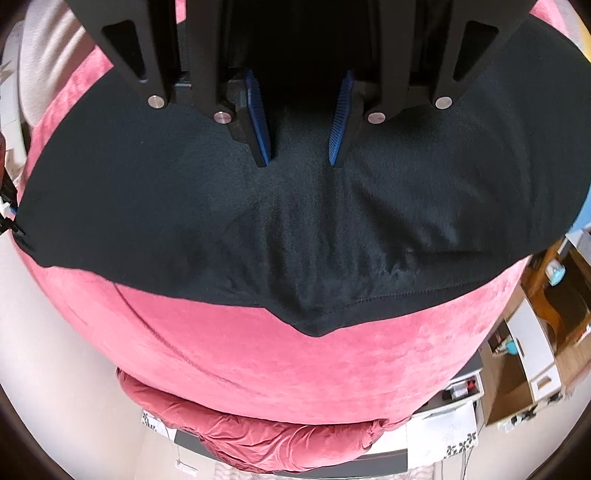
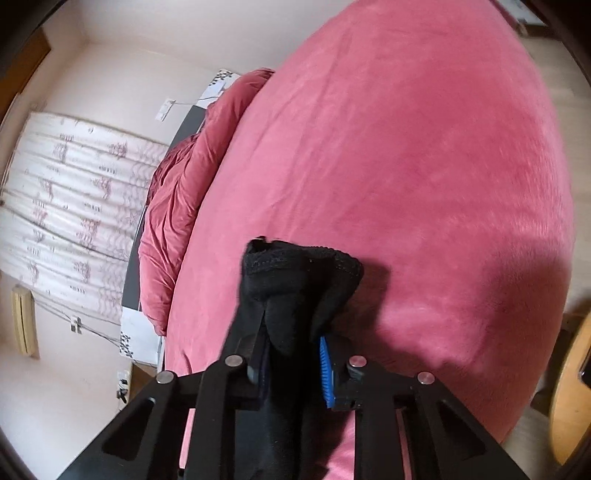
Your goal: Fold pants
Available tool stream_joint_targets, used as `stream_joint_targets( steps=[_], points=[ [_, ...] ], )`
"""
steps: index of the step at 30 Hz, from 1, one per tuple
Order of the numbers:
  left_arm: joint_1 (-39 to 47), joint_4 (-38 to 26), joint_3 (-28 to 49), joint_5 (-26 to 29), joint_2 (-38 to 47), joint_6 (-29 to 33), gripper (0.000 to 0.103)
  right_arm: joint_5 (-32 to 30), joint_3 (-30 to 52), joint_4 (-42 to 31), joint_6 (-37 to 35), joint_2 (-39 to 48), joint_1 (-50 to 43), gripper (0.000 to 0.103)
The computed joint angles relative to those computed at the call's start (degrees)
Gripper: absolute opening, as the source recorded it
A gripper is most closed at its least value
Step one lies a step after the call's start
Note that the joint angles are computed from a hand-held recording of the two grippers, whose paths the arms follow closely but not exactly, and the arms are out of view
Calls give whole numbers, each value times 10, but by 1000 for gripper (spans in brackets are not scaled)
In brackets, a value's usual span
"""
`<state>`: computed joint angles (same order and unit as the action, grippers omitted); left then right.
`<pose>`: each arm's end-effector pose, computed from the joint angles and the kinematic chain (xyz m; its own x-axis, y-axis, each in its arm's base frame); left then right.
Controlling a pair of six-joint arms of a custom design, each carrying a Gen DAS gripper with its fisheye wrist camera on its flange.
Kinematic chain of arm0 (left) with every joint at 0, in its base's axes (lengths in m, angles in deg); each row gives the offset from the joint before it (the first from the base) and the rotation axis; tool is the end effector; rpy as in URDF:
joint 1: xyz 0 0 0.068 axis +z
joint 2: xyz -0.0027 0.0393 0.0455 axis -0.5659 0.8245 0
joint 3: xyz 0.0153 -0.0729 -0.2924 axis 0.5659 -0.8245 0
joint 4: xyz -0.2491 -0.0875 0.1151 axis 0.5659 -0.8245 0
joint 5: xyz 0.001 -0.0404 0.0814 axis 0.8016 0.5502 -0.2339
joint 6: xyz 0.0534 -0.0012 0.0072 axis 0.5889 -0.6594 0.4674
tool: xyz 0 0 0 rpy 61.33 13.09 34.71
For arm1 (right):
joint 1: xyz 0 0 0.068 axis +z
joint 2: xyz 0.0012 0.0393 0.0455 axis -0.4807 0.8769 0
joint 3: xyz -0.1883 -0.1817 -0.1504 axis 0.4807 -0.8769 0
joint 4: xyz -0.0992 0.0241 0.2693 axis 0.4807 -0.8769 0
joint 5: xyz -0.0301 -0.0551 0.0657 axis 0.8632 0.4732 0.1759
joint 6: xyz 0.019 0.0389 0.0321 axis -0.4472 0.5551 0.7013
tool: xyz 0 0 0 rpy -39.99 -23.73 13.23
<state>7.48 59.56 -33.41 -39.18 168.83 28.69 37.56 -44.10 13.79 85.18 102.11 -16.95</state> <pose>0.1777 0.1419 0.1050 -0.8412 -0.1484 -0.5200 -0.1103 0.9885 -0.1037 0.2250 0.0514 0.1517 -0.4956 0.8162 -0.2969 0.3465 0.4992 0.7941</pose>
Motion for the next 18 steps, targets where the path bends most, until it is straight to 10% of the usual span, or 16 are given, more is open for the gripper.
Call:
stream_joint_targets(
  steps=[7, 18],
  points=[
    [54, -56, 23, 47, -4, 31, 33, 153, 105, -246, -75, -138, 161, 19],
    [145, -105, 60, 97, 17, 84, 33, 349, 315, -349, -143, -41, 435, 19]
  ],
)
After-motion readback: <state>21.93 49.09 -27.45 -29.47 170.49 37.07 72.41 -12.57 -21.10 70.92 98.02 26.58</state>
